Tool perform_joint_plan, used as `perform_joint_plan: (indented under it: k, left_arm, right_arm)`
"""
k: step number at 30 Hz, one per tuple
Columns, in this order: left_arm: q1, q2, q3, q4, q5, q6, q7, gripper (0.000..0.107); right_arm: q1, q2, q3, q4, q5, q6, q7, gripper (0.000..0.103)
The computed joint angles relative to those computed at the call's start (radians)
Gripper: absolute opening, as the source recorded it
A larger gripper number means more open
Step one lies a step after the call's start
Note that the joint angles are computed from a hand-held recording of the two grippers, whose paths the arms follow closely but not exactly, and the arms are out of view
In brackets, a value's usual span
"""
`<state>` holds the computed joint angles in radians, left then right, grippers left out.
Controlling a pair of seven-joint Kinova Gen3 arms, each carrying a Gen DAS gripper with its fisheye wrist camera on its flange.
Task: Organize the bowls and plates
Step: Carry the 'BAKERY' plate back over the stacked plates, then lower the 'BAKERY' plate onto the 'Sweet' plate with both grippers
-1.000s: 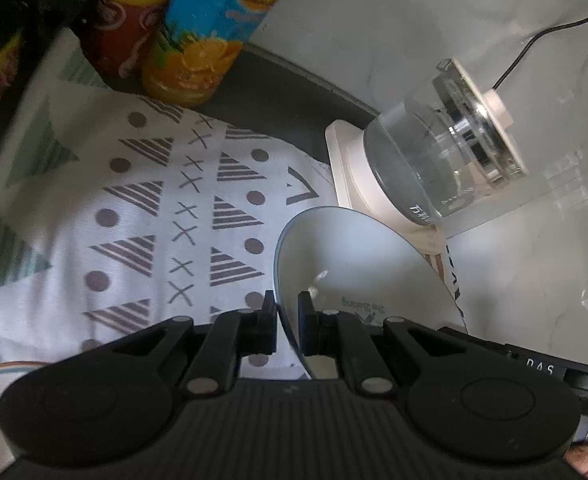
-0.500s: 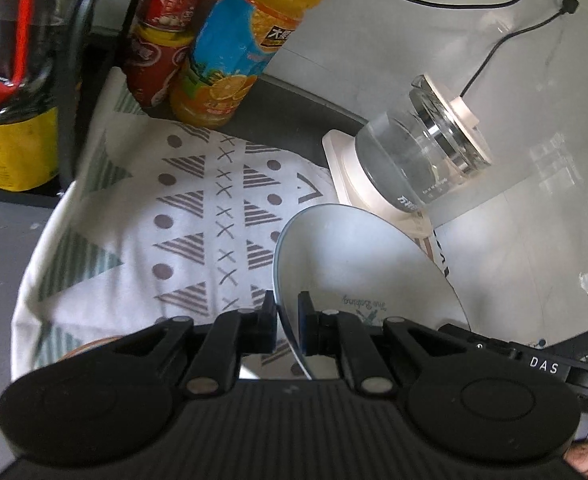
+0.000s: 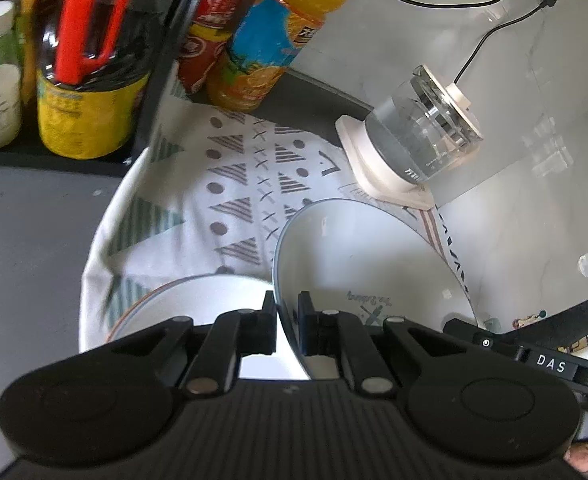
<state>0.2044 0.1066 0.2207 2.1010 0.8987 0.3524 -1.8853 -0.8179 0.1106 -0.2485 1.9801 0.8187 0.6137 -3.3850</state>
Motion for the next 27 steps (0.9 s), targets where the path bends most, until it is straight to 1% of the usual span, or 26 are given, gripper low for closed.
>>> perform_joint_plan:
  k: [4,10,15,20,27]
  left_arm:
    - [-0.019,-0.033,-0.014,0.043,0.043,0.025,-0.073,0.008]
    - [-0.014,-0.057,-0.050,0.084,0.031,0.049,-0.104,0.008]
    - [-0.018,-0.067,-0.070,0.116,0.039,0.066,-0.146,0.008]
    - [-0.016,-0.062,-0.076,0.129,0.017,0.067,-0.153,0.008]
    - [-0.016,-0.042,-0.066,0.141,0.009,0.056,-0.166,0.009]
  right_arm:
    - [-0.047,0.012,-0.019,-0.012,0.029,0.048,-0.063,0.010]
    - [-0.116,0.045,-0.033,-0.023,0.054,0.092,-0.143,0.010]
    - [-0.162,0.067,-0.033,-0.024,0.056,0.101,-0.186,0.011]
    - [-0.199,0.087,-0.029,-0.024,0.051,0.109,-0.213,0.011]
    - [-0.231,0.112,-0.019,-0.026,0.034,0.120,-0.216,0.012]
